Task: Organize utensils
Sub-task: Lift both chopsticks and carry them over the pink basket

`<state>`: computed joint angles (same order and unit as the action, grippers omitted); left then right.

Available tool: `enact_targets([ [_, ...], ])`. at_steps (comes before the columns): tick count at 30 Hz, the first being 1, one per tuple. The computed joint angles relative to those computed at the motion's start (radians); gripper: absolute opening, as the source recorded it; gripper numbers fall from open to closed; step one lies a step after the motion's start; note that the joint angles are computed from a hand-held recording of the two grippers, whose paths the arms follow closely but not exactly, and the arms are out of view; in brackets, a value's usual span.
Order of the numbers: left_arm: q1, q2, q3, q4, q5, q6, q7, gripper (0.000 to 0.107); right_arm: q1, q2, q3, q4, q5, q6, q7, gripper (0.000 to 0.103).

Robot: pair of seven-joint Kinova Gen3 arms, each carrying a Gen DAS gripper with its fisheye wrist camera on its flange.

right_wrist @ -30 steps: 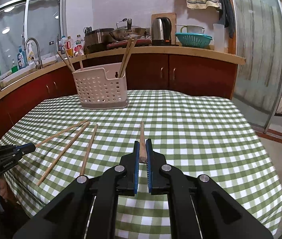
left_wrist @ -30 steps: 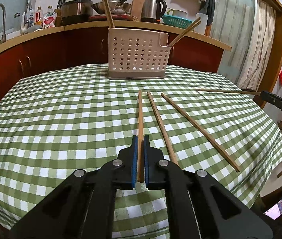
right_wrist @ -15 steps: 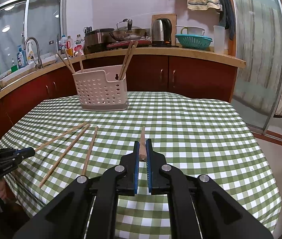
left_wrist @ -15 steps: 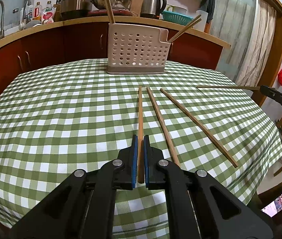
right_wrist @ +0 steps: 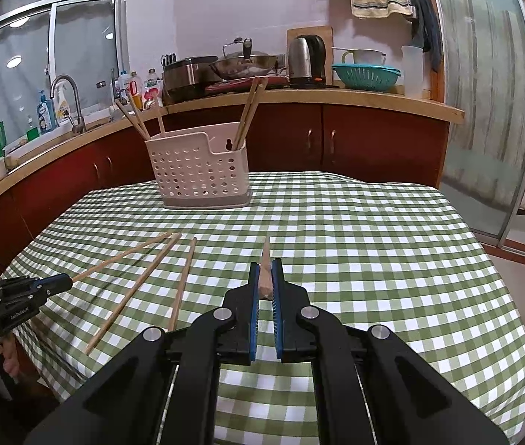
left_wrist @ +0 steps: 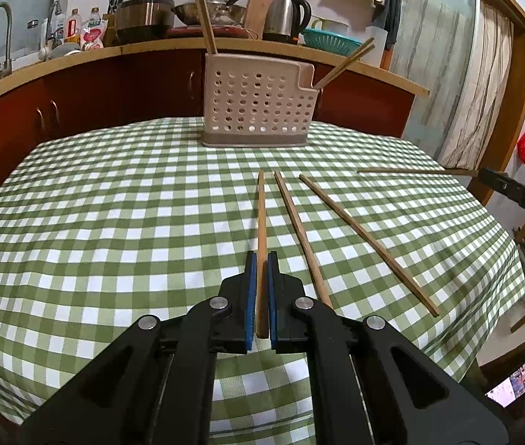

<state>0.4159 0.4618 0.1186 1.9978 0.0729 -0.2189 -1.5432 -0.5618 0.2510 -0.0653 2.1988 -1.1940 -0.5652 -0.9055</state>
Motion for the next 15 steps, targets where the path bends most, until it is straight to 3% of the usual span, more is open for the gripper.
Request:
enact_targets([
  [15, 0.021, -0.072, -0.035, 0.027, 0.050, -0.067, -0.029, 0.006, -0.008, -0.012, -0.012, -0.011, 0.029, -0.014, -0.031, 0.007],
])
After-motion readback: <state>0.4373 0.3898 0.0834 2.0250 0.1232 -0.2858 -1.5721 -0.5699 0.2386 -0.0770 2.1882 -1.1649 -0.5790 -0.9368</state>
